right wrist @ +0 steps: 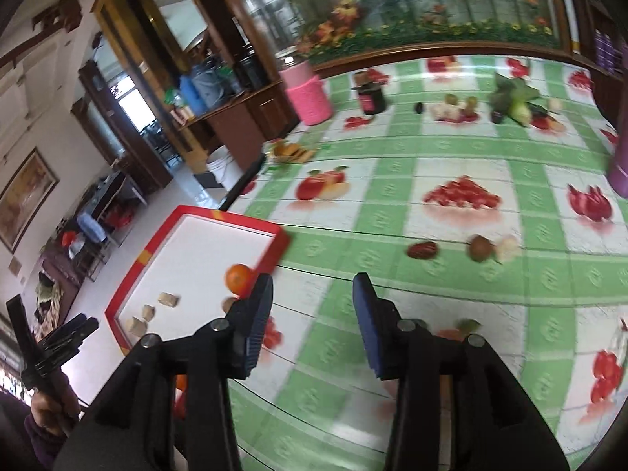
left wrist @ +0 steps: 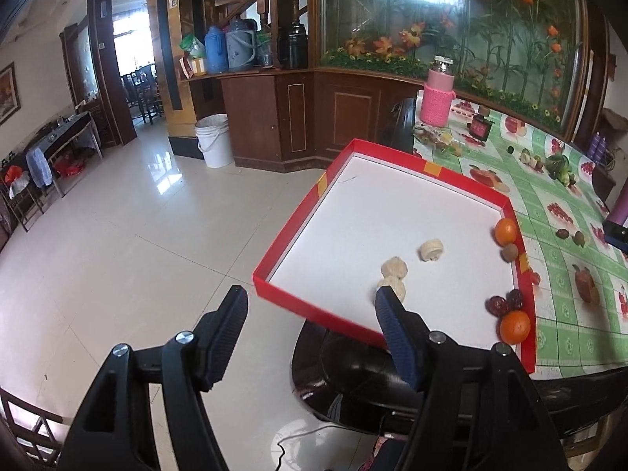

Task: Organize fruits
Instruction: 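Withdraw both open tools from the tray back over the table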

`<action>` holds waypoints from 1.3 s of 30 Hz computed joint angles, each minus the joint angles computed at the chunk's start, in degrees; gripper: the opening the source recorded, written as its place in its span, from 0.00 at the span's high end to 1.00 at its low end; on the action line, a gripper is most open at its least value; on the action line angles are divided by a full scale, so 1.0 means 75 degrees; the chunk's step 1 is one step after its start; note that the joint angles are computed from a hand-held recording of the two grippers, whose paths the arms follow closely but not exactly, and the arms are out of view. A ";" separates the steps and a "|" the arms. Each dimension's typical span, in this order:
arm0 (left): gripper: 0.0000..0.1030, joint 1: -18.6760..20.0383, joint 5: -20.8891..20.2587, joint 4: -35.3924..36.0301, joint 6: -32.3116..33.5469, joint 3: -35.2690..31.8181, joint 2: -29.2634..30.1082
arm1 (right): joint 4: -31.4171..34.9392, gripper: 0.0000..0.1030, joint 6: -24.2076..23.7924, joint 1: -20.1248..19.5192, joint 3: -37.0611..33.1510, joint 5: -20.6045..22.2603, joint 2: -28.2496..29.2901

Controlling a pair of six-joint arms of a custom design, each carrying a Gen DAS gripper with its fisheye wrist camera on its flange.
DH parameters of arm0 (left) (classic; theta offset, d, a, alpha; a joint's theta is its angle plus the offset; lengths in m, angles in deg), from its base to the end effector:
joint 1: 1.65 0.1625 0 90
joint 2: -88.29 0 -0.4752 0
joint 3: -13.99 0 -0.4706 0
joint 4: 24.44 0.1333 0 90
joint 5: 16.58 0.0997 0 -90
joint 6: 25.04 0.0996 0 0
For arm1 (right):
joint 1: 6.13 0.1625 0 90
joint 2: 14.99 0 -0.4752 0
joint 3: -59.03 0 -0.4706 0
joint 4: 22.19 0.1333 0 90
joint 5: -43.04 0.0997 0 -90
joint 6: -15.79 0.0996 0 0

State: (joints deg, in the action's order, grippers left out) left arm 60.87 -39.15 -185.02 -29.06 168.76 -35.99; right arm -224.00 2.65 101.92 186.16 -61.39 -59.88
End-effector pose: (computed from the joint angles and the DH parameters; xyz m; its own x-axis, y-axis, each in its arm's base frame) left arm 0.0897 -0.3158 0.3513 -0.6381 -0.3972 -0.6596 0.3090 0.6525 -0.6919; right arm 0.2688 -0.4746 -0.0031 -0.8725 -0.3663 0.3233 -0.4804 0.7637 -0.4313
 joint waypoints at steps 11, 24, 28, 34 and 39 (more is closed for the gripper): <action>0.28 -0.1272 0.0405 0.1868 -0.1657 0.0091 -0.0180 | -0.0942 0.57 -0.0237 -0.1063 0.1248 0.0093 -0.1064; 0.24 -0.1739 0.0767 0.3915 -0.3082 0.0201 -0.0517 | -0.1265 0.56 -0.0305 -0.1656 0.1797 0.0659 -0.1547; 0.24 -0.1603 0.0429 0.2339 -0.2165 0.0175 0.0091 | -0.1282 0.56 -0.0213 -0.1576 0.1666 0.0525 -0.1380; 0.24 -0.1617 -0.0374 -0.0167 -0.0448 0.0078 0.1426 | -0.0746 0.56 0.0013 -0.1376 0.1034 0.0001 -0.1016; 0.24 -0.1412 -0.0921 -0.0943 0.0099 -0.0146 0.2345 | -0.0162 0.56 -0.0141 -0.1140 0.0227 -0.0795 -0.0439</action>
